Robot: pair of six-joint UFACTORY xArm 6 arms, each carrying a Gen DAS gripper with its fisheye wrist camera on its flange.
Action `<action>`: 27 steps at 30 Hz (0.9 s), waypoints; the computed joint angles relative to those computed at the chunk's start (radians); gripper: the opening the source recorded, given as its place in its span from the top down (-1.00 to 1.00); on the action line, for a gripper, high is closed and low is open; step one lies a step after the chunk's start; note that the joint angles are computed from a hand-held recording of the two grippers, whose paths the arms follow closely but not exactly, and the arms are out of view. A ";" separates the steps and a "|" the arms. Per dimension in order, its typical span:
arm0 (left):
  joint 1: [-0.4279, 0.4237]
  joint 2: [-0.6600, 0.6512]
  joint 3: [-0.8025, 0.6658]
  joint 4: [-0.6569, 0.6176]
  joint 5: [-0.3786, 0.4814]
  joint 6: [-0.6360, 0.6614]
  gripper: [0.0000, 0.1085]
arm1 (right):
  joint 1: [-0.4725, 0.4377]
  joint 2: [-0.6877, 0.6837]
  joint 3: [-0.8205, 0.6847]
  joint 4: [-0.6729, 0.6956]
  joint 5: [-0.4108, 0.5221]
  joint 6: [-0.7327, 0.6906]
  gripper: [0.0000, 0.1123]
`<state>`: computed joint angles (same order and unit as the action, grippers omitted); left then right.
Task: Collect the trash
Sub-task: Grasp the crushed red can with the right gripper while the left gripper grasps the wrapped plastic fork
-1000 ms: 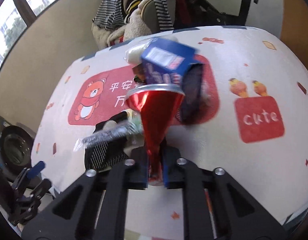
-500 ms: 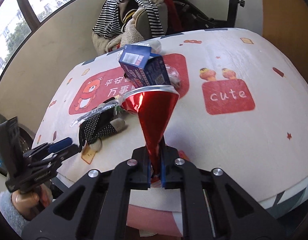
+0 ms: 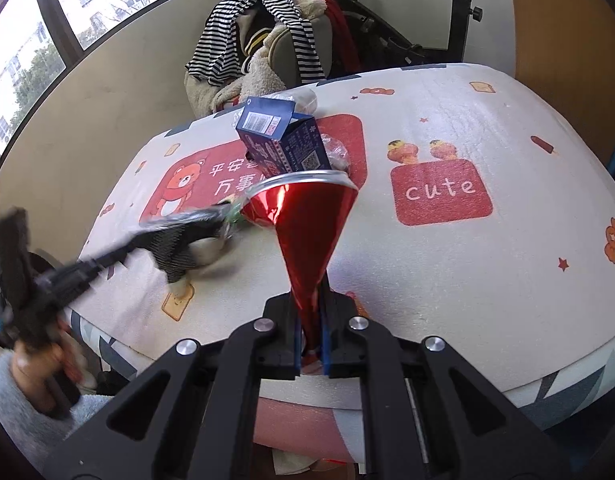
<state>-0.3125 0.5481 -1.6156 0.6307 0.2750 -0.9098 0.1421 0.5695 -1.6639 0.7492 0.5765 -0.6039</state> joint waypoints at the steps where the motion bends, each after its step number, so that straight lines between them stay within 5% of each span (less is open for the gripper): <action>1: 0.008 -0.018 -0.002 0.016 -0.011 -0.006 0.91 | -0.001 -0.004 0.002 0.010 -0.001 -0.003 0.81; 12: 0.009 -0.093 -0.040 0.032 -0.038 0.048 0.91 | -0.004 -0.050 0.043 0.039 -0.009 -0.047 0.81; 20: -0.024 -0.153 0.039 -0.056 -0.080 0.126 0.92 | -0.002 -0.104 0.097 0.051 -0.016 -0.075 0.81; 27: -0.066 -0.227 0.155 -0.008 -0.116 0.082 0.91 | -0.002 -0.183 0.184 0.104 -0.018 -0.150 0.81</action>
